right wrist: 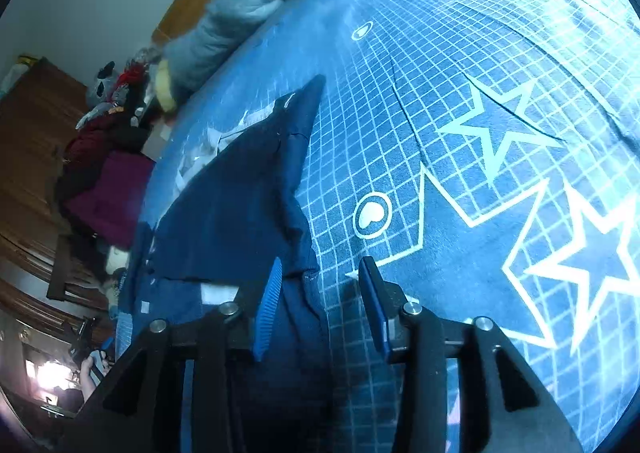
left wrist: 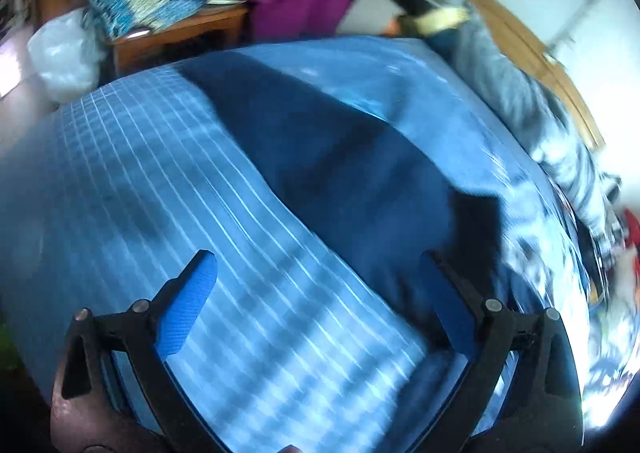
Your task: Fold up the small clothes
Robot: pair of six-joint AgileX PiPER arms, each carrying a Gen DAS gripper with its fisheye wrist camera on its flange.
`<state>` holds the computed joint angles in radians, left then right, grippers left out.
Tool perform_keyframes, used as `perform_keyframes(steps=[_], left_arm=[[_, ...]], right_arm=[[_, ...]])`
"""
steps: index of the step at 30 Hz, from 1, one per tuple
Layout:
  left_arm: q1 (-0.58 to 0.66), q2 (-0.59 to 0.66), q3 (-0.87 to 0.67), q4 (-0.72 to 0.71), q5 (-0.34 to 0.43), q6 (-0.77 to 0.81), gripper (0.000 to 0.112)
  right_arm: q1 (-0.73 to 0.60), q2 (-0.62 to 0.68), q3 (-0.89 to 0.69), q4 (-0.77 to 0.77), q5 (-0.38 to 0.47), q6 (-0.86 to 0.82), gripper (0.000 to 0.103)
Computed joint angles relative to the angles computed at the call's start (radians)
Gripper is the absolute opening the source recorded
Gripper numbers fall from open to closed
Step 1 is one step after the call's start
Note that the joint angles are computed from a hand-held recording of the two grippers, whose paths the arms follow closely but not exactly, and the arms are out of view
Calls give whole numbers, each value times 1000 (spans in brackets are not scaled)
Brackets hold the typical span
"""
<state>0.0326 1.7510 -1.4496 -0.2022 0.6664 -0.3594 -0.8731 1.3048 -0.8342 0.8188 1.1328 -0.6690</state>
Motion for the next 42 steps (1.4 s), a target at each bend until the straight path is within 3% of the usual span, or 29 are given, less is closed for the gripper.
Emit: perform_keyframes(steps=[4,9,10,11,13,15,16,21,25,27,29,30,32,39,42], left_arm=[[85,191,-191,-39,59,32,96],[58,323,-387,126,88,-74,94],[54,343,-416,157,93,-97,85],[51,359,-444,184,104,-116,63],[51,376,-473,209,123,-144,29],[62,367,-465,189,98,-139,18],[65,342,-431,129,53,-96,3],[-90,213,-411,127,-27,24,3],[-319,144,-473,-62,-54,271,4],[-451,153,-511,-147,-29,418,21],[-556,142,-468,-138,-39,481,81],[-597,119,-402,-117,-75,488,88],[-630,82,-278,-98,-119,472,89],[-492,-99,159,-197,-259,301,85],[-413,-153,259,-320,-258,368,85]], right_arm=[[-25,-68,-47,-66,60,41,48],[110,-80,-84,-96,-4,146,48],[144,-79,-87,-97,-22,167,48],[184,-76,-91,-100,-41,192,48],[277,-71,-97,-114,-95,244,48],[360,-60,-111,-126,-134,286,48],[388,-57,-116,-125,-145,295,48],[486,-24,-159,-97,-178,312,48],[514,-7,-179,-45,-194,306,48],[517,2,-178,9,-188,286,48],[513,29,-166,80,-173,251,51],[514,49,-162,112,-164,231,53],[532,91,-164,138,-162,208,62],[582,309,-251,230,-140,168,63],[632,388,-334,209,-180,195,63]])
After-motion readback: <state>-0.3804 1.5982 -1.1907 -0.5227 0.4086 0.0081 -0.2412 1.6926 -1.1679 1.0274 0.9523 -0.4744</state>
